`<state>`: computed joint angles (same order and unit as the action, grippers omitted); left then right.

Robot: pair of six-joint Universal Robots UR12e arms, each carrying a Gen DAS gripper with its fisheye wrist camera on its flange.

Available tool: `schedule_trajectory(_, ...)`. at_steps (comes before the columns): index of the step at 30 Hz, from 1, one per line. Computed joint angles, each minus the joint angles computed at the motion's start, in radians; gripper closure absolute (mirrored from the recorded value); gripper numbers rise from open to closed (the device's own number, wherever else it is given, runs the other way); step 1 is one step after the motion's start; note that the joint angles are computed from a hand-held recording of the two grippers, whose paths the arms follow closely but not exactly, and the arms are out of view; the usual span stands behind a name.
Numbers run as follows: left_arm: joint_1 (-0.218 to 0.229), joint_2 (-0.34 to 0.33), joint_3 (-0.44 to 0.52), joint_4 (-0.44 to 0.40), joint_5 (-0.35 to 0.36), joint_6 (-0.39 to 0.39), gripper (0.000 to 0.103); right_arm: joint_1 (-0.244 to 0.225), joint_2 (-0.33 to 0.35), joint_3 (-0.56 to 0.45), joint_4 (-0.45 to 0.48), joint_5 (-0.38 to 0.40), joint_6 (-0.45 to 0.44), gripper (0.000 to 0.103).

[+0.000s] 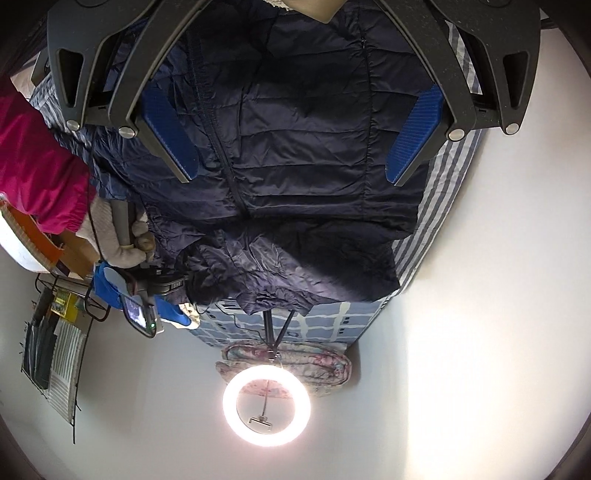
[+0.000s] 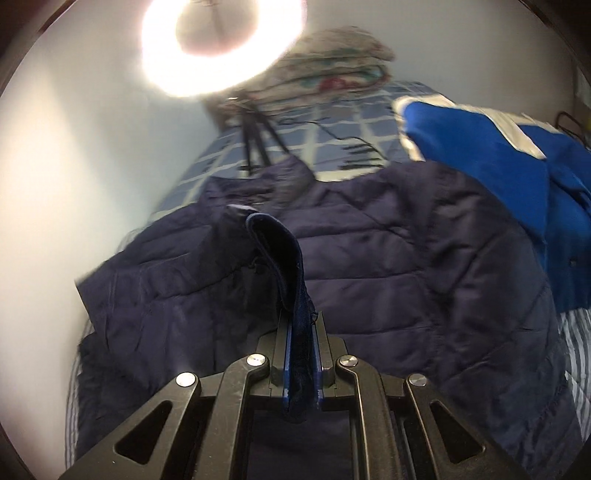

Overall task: Fold large clothes
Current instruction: 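Lay the sleeve on the jacket body and open the right gripper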

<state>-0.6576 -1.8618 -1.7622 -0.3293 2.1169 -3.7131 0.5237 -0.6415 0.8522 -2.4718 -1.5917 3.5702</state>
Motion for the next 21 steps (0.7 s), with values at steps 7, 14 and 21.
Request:
schedule_trajectory(7, -0.007, -0.008, 0.012, 0.013, 0.002, 0.023, 0.0, -0.007, 0.03, -0.048, 0.058, -0.04, -0.017, 0.096)
schedule_trajectory(14, -0.009, -0.009, 0.014, 0.01, 0.008, 0.015, 0.0, -0.004, 0.074, -0.129, 0.162, -0.041, -0.046, 0.096)
schedule_trajectory(21, -0.016, -0.007, 0.01, 0.026, 0.025, 0.019, 0.0, 0.004, 0.079, -0.151, 0.206, -0.094, -0.058, 0.078)
